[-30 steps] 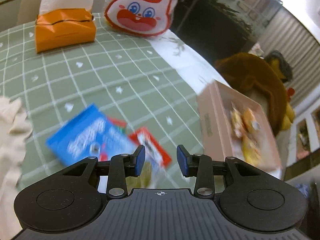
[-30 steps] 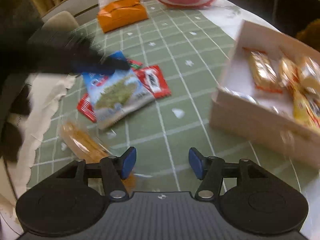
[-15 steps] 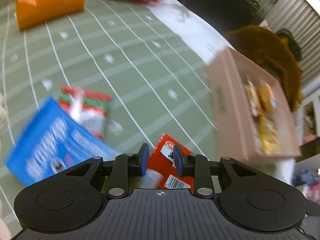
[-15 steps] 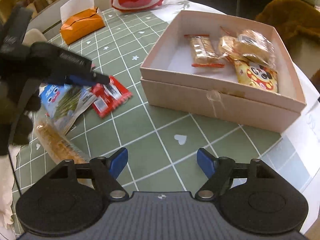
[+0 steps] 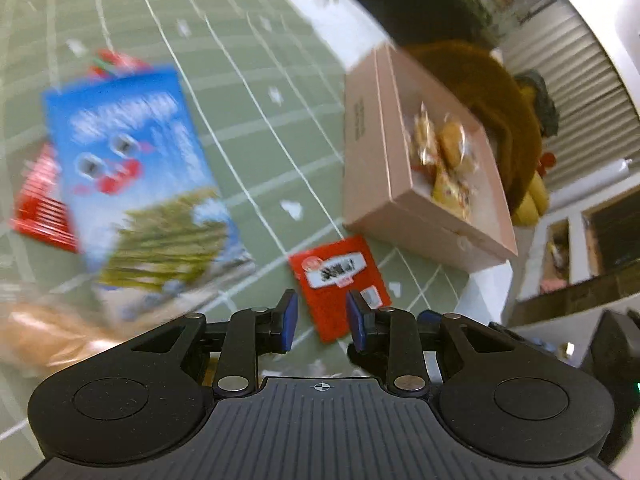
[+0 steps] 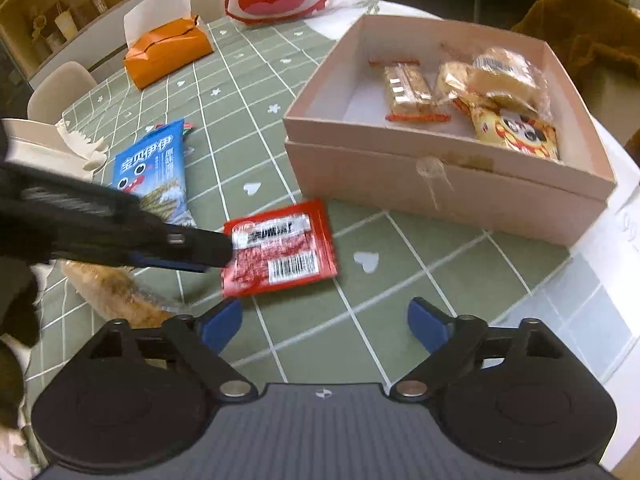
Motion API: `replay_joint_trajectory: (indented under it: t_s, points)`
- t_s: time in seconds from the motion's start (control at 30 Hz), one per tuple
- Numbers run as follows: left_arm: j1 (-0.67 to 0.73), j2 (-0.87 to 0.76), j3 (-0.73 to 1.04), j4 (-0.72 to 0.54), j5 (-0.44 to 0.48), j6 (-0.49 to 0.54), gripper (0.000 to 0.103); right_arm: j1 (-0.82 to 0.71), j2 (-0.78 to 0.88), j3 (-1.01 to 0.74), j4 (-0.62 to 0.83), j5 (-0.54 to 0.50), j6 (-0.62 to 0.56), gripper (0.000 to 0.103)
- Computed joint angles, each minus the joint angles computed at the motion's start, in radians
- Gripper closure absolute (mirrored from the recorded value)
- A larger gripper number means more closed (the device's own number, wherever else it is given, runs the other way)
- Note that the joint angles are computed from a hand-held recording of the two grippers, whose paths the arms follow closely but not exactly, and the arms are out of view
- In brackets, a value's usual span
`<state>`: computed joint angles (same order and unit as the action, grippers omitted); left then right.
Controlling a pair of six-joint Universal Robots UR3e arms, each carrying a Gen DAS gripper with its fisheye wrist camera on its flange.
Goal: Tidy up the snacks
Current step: 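Grasp the long wafer bar with the left tool while the right tool reaches for the red packet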
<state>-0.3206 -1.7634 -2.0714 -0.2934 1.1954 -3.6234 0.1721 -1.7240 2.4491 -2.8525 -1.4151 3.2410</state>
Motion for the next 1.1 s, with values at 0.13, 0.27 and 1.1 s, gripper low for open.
replay_joint_trajectory:
  t_s: [0.13, 0.27, 1.1]
  points:
    - [0.038, 0.176, -0.049, -0.199, 0.027, 0.013, 0.072, 0.078, 0.153, -0.072, -0.108, -0.081, 0.052, 0.000]
    - [0.071, 0.340, -0.186, -0.189, 0.090, -0.122, 0.072, 0.160, 0.285, -0.150, -0.183, -0.193, 0.072, 0.000]
    - [-0.020, 0.316, -0.156, -0.226, 0.356, -0.230, 0.065, 0.164, 0.350, -0.096, -0.371, -0.213, 0.027, 0.000]
